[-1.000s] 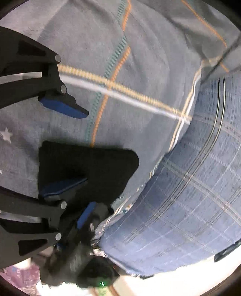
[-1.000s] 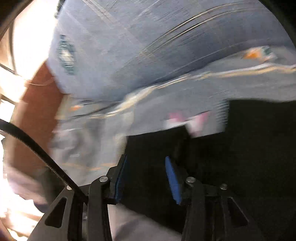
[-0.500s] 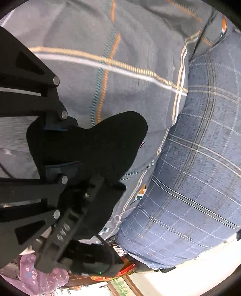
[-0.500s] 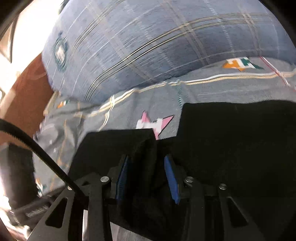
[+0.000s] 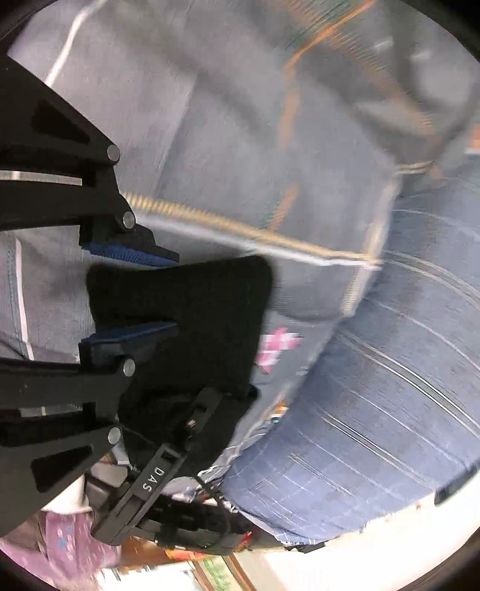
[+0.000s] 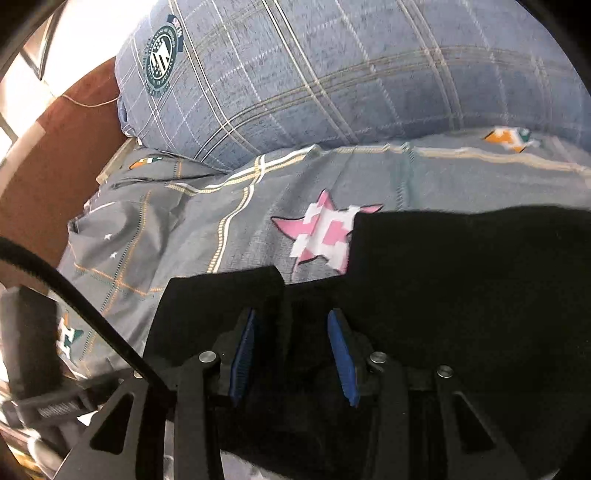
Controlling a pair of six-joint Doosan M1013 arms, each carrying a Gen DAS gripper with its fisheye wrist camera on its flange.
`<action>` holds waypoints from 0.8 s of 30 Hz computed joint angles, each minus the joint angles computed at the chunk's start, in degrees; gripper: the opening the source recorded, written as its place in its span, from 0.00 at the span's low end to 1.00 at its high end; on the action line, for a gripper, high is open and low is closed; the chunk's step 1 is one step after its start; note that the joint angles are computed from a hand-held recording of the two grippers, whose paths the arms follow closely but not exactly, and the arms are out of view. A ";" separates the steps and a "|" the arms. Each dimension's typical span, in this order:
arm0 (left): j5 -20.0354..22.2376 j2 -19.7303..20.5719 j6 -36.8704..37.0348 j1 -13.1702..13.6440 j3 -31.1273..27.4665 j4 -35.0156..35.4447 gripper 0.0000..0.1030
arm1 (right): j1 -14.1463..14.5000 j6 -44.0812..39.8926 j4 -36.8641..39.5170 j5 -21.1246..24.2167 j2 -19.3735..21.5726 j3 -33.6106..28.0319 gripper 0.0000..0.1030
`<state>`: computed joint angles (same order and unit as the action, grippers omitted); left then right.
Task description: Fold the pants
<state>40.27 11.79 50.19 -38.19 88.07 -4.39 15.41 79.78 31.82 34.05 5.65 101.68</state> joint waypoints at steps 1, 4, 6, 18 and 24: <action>-0.46 -0.81 -2.27 -0.74 0.08 4.31 0.28 | 0.52 3.47 -4.95 -1.58 -0.92 0.36 0.48; -1.28 -1.24 -3.87 -2.24 -1.25 10.37 0.32 | 0.58 2.81 -6.89 -5.84 -4.10 2.86 0.50; -0.51 0.12 -3.05 -2.59 -3.09 10.75 0.39 | 0.08 -0.64 -3.07 -6.43 -5.40 4.44 0.49; 5.12 9.86 -1.76 -5.38 -10.17 20.42 0.50 | 3.34 2.17 -11.30 -8.95 -4.49 7.59 0.53; 8.69 8.77 2.61 -5.76 -12.21 17.45 0.51 | 0.03 -10.65 1.89 -7.05 -6.75 8.28 0.59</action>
<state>48.96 20.57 52.80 -43.96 75.86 13.05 15.43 69.13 33.72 26.99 -1.10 109.96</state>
